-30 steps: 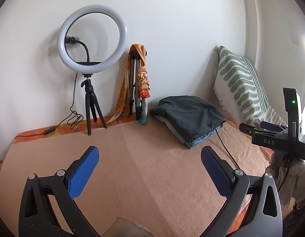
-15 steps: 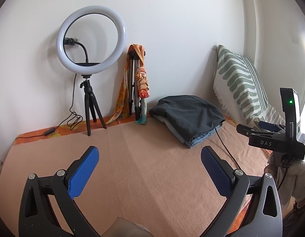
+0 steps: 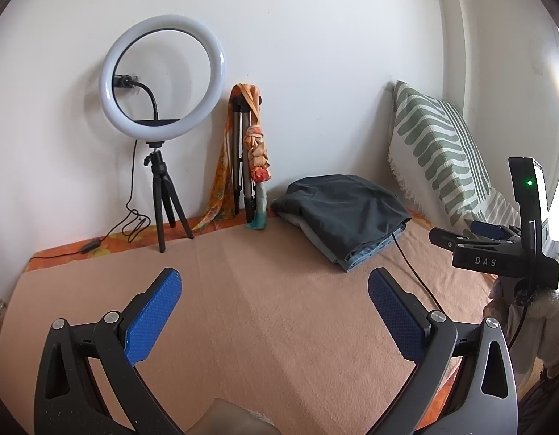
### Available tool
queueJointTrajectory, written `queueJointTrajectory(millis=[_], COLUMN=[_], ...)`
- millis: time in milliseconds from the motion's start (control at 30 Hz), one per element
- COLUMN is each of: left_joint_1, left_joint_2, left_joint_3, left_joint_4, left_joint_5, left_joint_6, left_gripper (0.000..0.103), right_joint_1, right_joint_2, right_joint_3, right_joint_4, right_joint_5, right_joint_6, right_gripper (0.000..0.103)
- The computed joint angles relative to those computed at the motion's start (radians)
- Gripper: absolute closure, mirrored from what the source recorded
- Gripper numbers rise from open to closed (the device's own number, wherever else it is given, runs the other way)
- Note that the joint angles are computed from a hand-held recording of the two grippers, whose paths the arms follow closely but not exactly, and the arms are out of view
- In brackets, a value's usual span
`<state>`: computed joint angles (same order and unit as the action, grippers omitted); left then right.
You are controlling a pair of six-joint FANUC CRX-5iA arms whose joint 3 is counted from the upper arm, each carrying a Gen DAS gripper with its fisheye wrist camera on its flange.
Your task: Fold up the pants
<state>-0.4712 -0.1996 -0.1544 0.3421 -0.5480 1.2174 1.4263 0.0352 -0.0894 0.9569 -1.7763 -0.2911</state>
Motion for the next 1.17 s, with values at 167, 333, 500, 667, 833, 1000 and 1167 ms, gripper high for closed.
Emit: queueJointTrajectory(millis=[167,333,500,667,833,1000,1167], left_joint_1=[-0.003,-0.007,-0.006,-0.007,-0.009,-0.013,-0.009], left_joint_2=[0.002,0.001,0.003,0.007,0.006,-0.008,-0.005], left_joint_3=[0.0,0.002,0.005,0.011,0.012,-0.007,-0.008], left_joint_4=[0.008,-0.001,-0.004,-0.02,-0.034,-0.046,-0.032], left_joint_5=[-0.004,-0.007,-0.009,-0.015,-0.014,0.024,0.021], left_joint_6=[-0.015,-0.011,-0.007,0.002,0.01,0.002,-0.006], left_gripper=[0.0,0.0,0.0,0.0,0.0,0.0,0.0], right_joint_1=[0.001,0.001,-0.002,-0.004,-0.001,-0.002,-0.006], right_joint_2=[0.0,0.002,0.003,0.003,0.004,0.004,0.005], right_joint_3=[0.0,0.001,0.002,0.001,0.003,0.003,0.003], right_joint_4=[0.001,0.0,0.0,0.0,-0.001,-0.001,-0.001], right_joint_5=[-0.001,0.002,0.009,0.014,0.01,0.018,0.024], right_joint_6=[-0.001,0.002,0.001,0.003,0.0,0.002,0.007], right_gripper=[0.0,0.0,0.0,0.0,0.0,0.0,0.0])
